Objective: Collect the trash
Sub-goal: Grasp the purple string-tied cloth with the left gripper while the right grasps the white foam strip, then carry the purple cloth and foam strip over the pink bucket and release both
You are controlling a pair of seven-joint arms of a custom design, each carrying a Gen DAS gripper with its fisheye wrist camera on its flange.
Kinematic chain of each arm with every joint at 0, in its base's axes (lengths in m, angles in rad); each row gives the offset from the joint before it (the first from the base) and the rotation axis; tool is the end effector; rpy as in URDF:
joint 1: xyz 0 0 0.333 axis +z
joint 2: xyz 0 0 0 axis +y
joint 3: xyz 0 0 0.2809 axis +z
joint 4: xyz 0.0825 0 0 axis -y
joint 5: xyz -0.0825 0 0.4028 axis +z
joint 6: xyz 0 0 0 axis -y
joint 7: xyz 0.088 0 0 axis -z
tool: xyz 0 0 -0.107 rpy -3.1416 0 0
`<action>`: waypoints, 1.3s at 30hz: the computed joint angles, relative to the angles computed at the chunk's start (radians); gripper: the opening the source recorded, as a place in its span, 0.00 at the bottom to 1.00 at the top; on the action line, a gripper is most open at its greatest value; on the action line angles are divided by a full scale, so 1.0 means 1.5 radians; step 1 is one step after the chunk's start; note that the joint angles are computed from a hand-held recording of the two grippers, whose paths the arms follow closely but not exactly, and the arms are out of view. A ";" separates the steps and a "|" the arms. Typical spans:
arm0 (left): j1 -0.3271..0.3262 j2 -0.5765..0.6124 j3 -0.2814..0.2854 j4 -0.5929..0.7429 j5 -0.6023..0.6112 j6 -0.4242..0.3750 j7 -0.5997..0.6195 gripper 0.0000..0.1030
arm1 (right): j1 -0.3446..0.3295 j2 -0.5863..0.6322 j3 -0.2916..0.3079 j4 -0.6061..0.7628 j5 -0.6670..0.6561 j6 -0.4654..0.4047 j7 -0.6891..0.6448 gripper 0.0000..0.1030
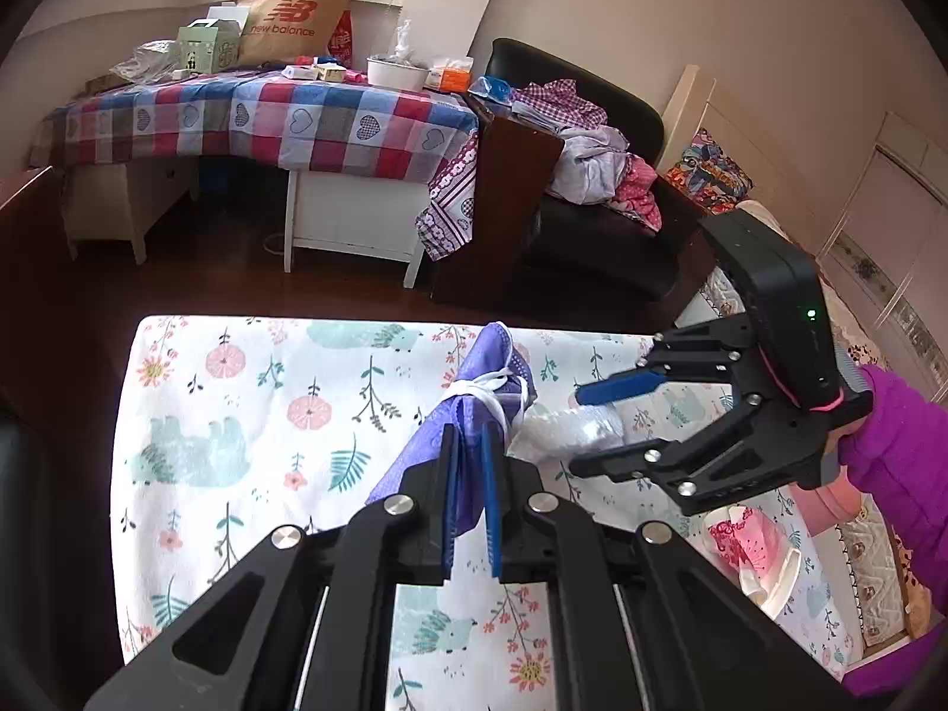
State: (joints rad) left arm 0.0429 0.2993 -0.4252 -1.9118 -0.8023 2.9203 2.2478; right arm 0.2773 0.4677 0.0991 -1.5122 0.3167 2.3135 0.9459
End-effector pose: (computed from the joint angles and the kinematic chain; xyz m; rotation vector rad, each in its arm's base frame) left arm 0.6326 -0.1883 0.3743 -1.6415 2.1533 -1.1871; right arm 0.6722 0.2611 0.3922 -2.4992 1.0038 -0.0973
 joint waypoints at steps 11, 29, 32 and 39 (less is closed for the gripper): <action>-0.030 -0.091 0.024 -0.102 -0.082 0.009 0.007 0.07 | 0.008 -0.141 -0.012 -0.202 -0.001 0.125 0.091 0.27; -0.234 -0.229 0.084 -0.173 -0.171 0.061 0.068 0.07 | -0.074 -0.638 0.040 -0.738 0.045 0.440 0.367 0.27; -0.268 -0.213 0.088 -0.152 -0.150 0.063 0.047 0.07 | -0.075 -0.687 0.014 -0.796 0.046 0.455 0.420 0.27; -0.301 -0.150 0.050 -0.085 -0.052 0.068 -0.025 0.07 | -0.169 -0.789 0.051 -0.896 0.000 0.487 0.563 0.27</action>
State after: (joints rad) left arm -0.4092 0.0738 -0.3501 -2.0393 -0.8806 3.0230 2.2102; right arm 0.0232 -0.7155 0.1757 -2.8565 0.3174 3.0447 1.7898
